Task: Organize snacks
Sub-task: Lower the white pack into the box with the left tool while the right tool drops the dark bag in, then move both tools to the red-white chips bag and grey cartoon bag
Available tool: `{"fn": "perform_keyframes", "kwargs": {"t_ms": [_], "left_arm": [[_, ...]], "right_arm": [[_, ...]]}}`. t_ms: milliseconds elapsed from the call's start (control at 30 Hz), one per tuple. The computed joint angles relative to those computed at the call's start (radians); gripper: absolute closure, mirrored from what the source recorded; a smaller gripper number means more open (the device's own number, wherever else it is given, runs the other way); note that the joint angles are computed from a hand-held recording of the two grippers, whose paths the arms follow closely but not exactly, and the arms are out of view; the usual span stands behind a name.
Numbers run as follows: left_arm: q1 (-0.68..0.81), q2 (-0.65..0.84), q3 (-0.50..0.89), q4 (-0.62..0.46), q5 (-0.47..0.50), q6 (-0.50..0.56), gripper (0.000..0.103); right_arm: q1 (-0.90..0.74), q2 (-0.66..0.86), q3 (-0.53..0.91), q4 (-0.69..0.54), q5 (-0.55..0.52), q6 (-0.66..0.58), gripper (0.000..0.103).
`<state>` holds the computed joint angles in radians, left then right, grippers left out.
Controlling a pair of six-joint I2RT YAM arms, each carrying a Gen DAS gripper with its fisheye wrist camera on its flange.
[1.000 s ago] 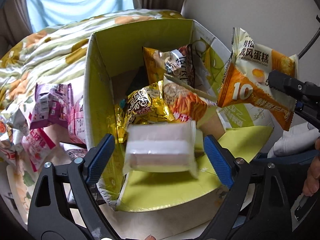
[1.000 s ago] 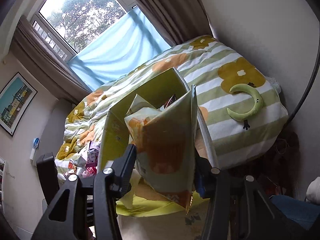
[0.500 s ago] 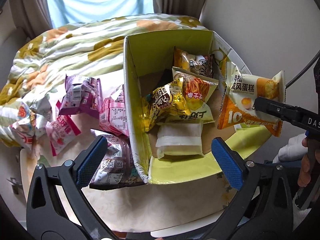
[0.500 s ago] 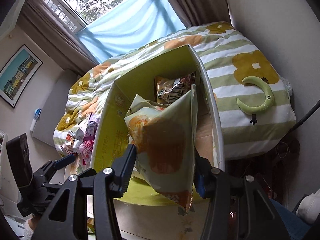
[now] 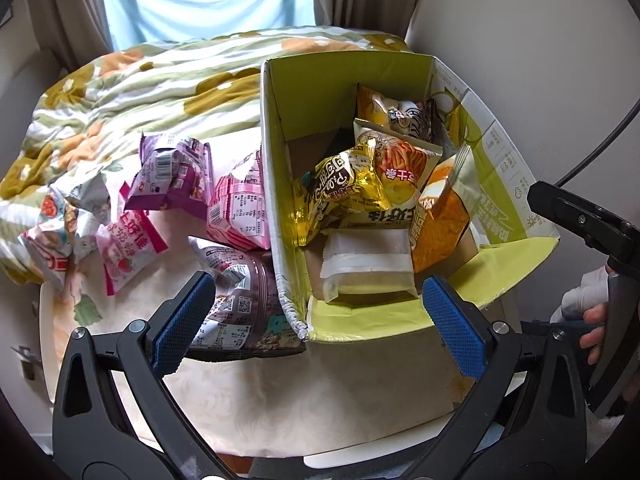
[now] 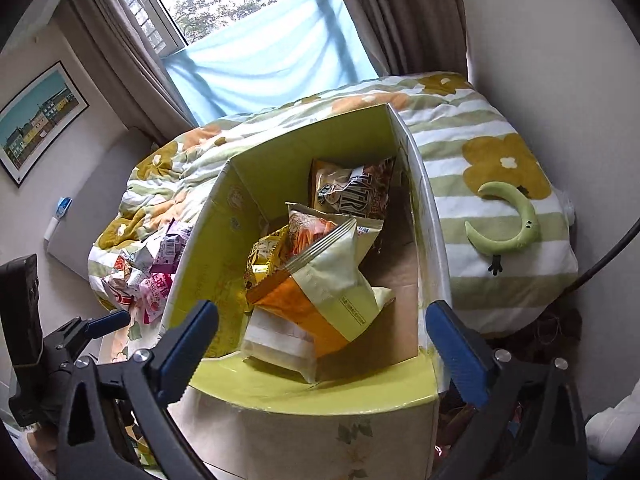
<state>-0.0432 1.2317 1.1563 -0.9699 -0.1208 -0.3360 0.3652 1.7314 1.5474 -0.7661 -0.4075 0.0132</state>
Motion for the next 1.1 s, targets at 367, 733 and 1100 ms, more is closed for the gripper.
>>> {"fn": "perform_keyframes", "kwargs": {"t_ms": [367,733,1100], "left_arm": [[0.01,-0.106,0.058,-0.089,-0.064,0.005,0.0],[0.345,-0.273,0.115,-0.255,-0.006,0.149,0.0],[1.225,-0.145,0.17,-0.256,0.452,0.75,0.0]], "right_arm": [[0.043,-0.08,0.002,-0.051,0.068,-0.037,0.0],[0.191,-0.091,0.077,-0.029,0.08,0.001,0.0],[0.46,0.059,0.242,0.016,0.174,0.171,0.0]]}}
